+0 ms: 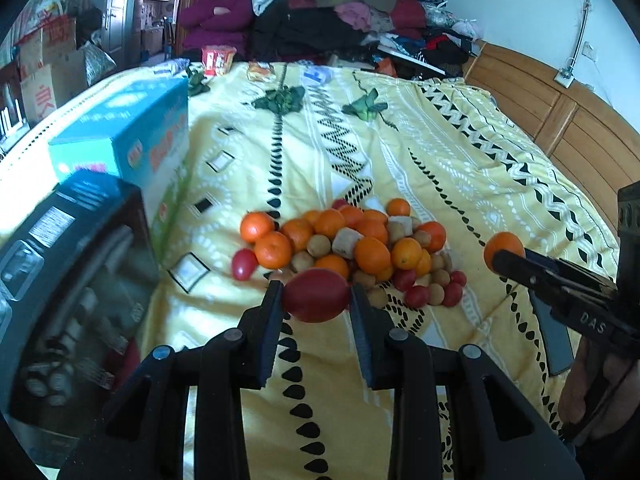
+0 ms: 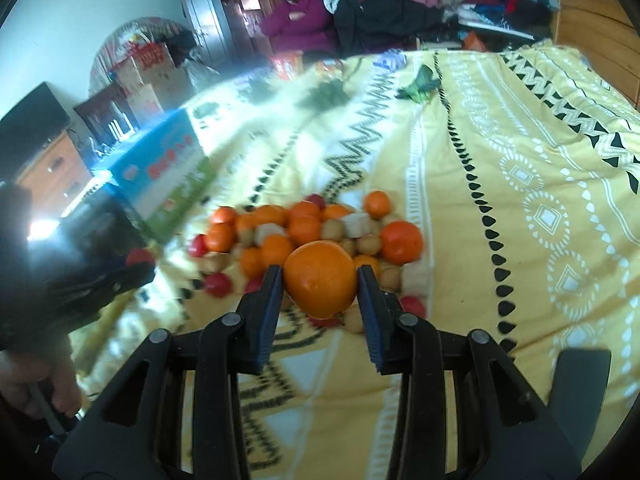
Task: Organize fruits
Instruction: 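Grasp a red tomato with the left tool while the right tool grasps an orange, then carry the tomato and orange with both tools over the steel bowl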
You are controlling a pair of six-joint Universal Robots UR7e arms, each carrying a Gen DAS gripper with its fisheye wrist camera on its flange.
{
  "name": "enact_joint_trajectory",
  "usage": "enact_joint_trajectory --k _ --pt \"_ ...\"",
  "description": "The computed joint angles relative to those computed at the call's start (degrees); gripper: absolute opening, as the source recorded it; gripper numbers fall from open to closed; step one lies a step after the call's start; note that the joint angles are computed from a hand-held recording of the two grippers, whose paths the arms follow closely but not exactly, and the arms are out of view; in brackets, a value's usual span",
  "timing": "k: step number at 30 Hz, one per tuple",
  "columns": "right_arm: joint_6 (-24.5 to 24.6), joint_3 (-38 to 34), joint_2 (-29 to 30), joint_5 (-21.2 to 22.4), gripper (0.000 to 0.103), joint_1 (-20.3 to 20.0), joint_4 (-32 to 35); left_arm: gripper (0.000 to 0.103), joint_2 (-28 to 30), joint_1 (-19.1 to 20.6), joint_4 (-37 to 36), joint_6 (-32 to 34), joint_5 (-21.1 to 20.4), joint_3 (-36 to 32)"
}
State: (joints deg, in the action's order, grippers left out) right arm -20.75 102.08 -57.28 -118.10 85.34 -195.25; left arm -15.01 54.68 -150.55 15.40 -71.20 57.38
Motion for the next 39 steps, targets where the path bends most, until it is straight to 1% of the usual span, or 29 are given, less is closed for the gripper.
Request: enact_joint_trajectory --k 4,9,12,16,18,21,25,30,35,39 --pt "-0.9 0.0 0.1 -0.4 0.038 2.0 -0.5 0.033 -2.5 -0.6 -3.3 1.1 0.3 3.1" --pt "-2.2 0.0 0.5 -0.9 0.038 4.4 -2.3 0.033 -5.4 -0.8 -5.9 1.0 -0.3 6.0" --pt "-3.0 -0.5 1.0 -1.2 0.038 5.7 -2.6 0.033 -7.4 -0.8 -8.1 1.6 -1.6 8.2" --pt "-3.7 -1.7 1.9 -1.2 0.038 7.2 -2.5 0.033 -10.3 -0.3 -12.4 2.3 -4.9 11.7" --pt "-3.9 -2.3 2.4 -1.0 0.038 8.1 -2.3 0.033 -11.5 -0.1 -14.3 2.4 -5.5 13.1" --pt "-3.9 -4.0 3.5 -0.2 0.038 9.1 -1.1 0.033 -13.2 0.1 -15.6 2.3 -5.1 14.2" --pt "-4.2 -7.3 5.9 0.5 0.038 10.9 1.2 0.033 -15.3 1.2 -17.4 1.1 -2.5 14.9" --pt "-5.2 -12.6 9.9 2.2 0.038 13.4 5.4 0.033 -18.0 3.6 -19.5 -0.8 3.2 14.7" --pt "-5.5 -20.2 15.4 5.6 0.038 15.8 11.7 0.033 -20.7 7.0 -22.3 -1.5 8.1 14.2" --pt "-5.6 -28.5 21.0 8.6 0.038 17.8 19.0 0.033 -22.2 9.8 -23.3 -1.8 11.6 12.7"
